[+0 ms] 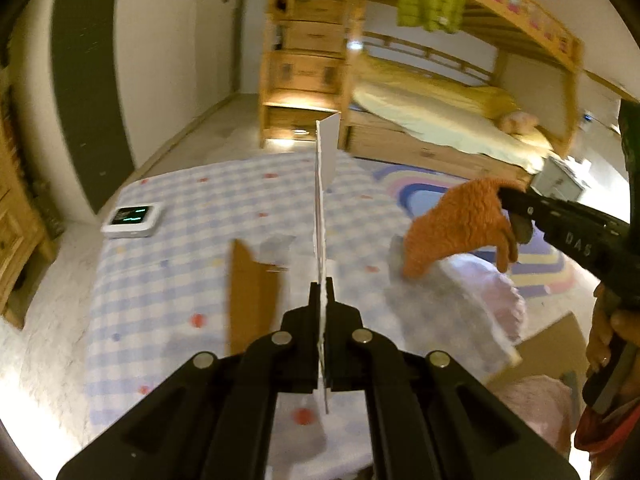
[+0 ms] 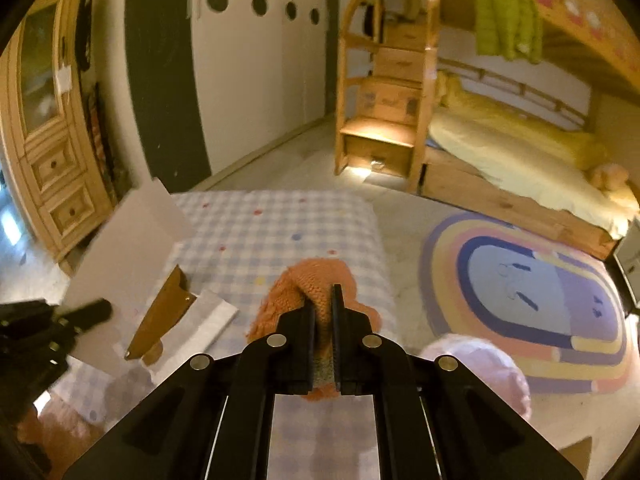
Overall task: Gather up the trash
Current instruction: 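Carry the card and orange plush over the pink bin and release both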
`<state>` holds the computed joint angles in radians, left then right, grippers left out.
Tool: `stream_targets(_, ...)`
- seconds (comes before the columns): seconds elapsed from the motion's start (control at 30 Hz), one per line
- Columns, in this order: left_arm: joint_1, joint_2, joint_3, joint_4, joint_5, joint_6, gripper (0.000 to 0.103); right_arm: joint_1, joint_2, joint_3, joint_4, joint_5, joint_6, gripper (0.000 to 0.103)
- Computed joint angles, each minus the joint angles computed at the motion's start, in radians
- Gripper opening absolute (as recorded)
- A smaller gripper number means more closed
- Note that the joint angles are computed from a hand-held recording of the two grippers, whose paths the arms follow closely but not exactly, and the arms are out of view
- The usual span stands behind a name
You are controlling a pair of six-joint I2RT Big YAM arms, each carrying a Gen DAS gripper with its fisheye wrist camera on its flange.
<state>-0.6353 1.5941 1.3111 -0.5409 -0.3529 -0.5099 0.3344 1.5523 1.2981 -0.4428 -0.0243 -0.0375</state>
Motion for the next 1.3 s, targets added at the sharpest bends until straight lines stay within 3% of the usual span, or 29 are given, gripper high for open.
stream_targets(0.27,-0.082,0.116,0.128,0.005,0.077,0.072,0.000,-0.108,-0.143,-0.146,-0.003,-0.016,0.054,0.007)
stream_targets(0.43,-0.119,0.231,0.283,-0.024,0.131,0.129,0.000,-0.176,-0.178,-0.191,0.015,0.015,0.078,0.007)
stream_targets(0.67,-0.139,0.409,0.526,-0.090,0.215,0.192,0.000,-0.271,-0.135,-0.177,0.024,0.010,0.091,0.007)
stream_targets(0.97,-0.136,0.634,0.874,-0.249,0.277,0.219,0.000,-0.353,-0.011,-0.093,-0.015,-0.027,0.103,0.011)
stream_targets(1.0,-0.135,0.643,0.889,-0.256,0.276,0.218,0.003,-0.360,0.008,-0.080,-0.022,-0.032,0.105,0.011)
stream_targets(1.07,-0.133,0.644,0.896,-0.254,0.265,0.209,0.021,-0.367,0.037,-0.057,-0.039,-0.038,0.106,0.013)
stream_targets(1.1,-0.133,0.628,0.869,-0.230,0.252,0.203,0.036,-0.368,0.057,-0.039,-0.054,-0.040,0.113,0.016)
stream_targets(1.13,-0.134,0.610,0.839,-0.200,0.231,0.197,0.044,-0.372,0.075,-0.021,-0.075,-0.041,0.123,0.027)
stream_targets(1.17,-0.134,0.597,0.821,-0.186,0.212,0.192,0.046,-0.370,0.080,-0.015,-0.087,-0.040,0.130,0.042)
stream_targets(1.2,-0.132,0.571,0.783,-0.170,0.189,0.184,0.046,-0.372,0.079,-0.015,-0.088,-0.043,0.137,0.046)
stream_targets(1.3,-0.129,0.512,0.702,-0.138,0.144,0.169,0.047,-0.369,0.048,-0.044,-0.070,-0.042,0.144,0.049)
